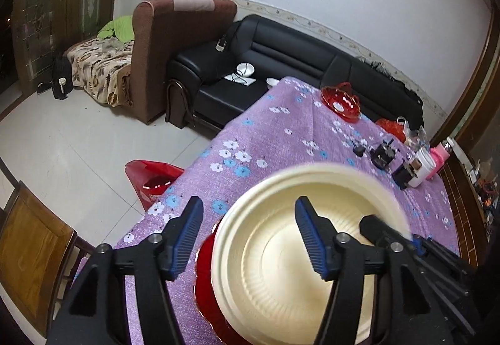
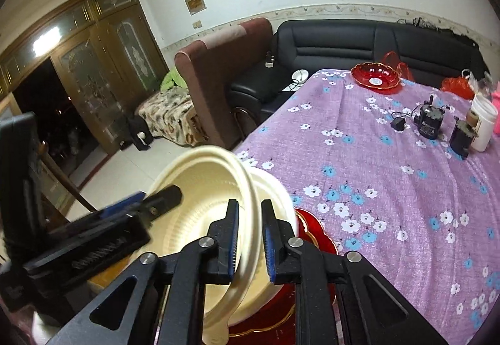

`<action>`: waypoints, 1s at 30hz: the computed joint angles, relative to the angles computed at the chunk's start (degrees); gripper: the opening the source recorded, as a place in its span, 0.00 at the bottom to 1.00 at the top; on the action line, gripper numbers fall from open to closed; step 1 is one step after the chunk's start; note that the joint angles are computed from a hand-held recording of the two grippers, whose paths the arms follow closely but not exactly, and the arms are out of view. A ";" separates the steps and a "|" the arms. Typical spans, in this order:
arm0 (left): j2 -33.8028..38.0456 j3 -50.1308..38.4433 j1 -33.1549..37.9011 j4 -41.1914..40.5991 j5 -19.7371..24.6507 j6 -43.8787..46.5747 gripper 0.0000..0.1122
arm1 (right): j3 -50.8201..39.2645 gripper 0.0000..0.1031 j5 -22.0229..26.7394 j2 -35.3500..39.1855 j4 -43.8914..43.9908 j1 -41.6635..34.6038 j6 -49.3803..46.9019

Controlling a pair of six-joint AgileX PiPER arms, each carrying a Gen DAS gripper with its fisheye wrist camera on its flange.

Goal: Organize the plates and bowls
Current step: 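Carry the beige bowl over the red plate stack and lower it, then open the right gripper and withdraw from the beige bowl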

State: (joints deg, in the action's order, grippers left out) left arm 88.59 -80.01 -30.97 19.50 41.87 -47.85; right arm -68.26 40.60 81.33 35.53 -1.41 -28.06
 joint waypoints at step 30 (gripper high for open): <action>-10.86 14.20 -39.57 60.48 27.50 -55.79 0.92 | 17.60 0.77 -0.69 -15.76 23.89 -20.44 -26.25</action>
